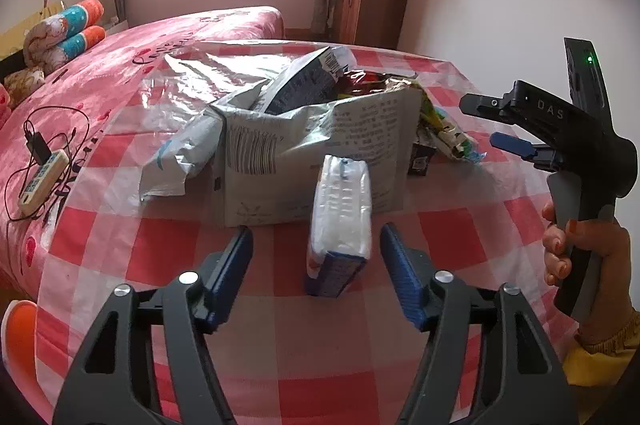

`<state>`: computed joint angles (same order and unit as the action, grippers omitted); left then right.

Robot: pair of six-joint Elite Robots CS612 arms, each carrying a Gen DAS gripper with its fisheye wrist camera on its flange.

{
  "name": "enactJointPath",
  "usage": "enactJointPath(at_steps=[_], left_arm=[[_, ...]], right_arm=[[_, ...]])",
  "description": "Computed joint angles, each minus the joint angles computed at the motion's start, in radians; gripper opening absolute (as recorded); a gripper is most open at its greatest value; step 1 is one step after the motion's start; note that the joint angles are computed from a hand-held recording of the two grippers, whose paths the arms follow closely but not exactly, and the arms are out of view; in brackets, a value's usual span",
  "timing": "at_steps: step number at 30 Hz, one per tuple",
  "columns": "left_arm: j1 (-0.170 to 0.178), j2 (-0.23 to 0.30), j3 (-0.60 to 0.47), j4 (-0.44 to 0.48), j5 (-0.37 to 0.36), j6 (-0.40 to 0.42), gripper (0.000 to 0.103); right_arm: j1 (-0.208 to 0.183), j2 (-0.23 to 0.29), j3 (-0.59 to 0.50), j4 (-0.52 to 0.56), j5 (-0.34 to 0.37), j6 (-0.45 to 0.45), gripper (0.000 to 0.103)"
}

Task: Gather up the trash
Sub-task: 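Grasp the white tissue pack with the left tool while the right tool grasps the cartoon snack bag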

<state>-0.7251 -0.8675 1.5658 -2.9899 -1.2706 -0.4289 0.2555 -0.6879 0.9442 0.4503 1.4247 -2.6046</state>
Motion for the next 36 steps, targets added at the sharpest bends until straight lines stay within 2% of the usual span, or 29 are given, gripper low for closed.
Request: enactJointPath(at_steps=[5, 9, 17, 21, 26, 32, 34, 36], left_arm=[[0.004, 0.01, -0.012, 0.005, -0.013, -0.014, 0.061], [0.007, 0.019, -0.023, 0.001, -0.023, -0.015, 0.058], [0.018, 0.033, -0.036, -0.008, -0.061, -0.023, 0.039], [0.021, 0.037, -0.038, -0.023, -0.085, -0.027, 0.028], [0.024, 0.039, -0.035, -0.035, -0.096, -0.035, 0.026], [0.027, 0.035, -0.027, -0.051, -0.103, -0.043, 0.025], [0.027, 0.033, -0.021, -0.063, -0.103, -0.044, 0.025], [0.028, 0.029, -0.014, -0.078, -0.105, -0.043, 0.025]], right_arm=[[0.009, 0.03, -0.053, 0.054, 0.031, -0.034, 0.095], [0.012, 0.054, -0.092, 0.089, 0.042, -0.044, 0.086], [0.02, 0.092, -0.162, 0.142, 0.07, -0.074, 0.085], [0.025, 0.11, -0.191, 0.171, 0.08, -0.093, 0.082], [0.028, 0.11, -0.192, 0.167, 0.085, -0.105, 0.075], [0.029, 0.102, -0.177, 0.15, 0.078, -0.123, 0.064], [0.029, 0.104, -0.181, 0.159, 0.086, -0.125, 0.056], [0.03, 0.104, -0.18, 0.16, 0.087, -0.127, 0.054]])
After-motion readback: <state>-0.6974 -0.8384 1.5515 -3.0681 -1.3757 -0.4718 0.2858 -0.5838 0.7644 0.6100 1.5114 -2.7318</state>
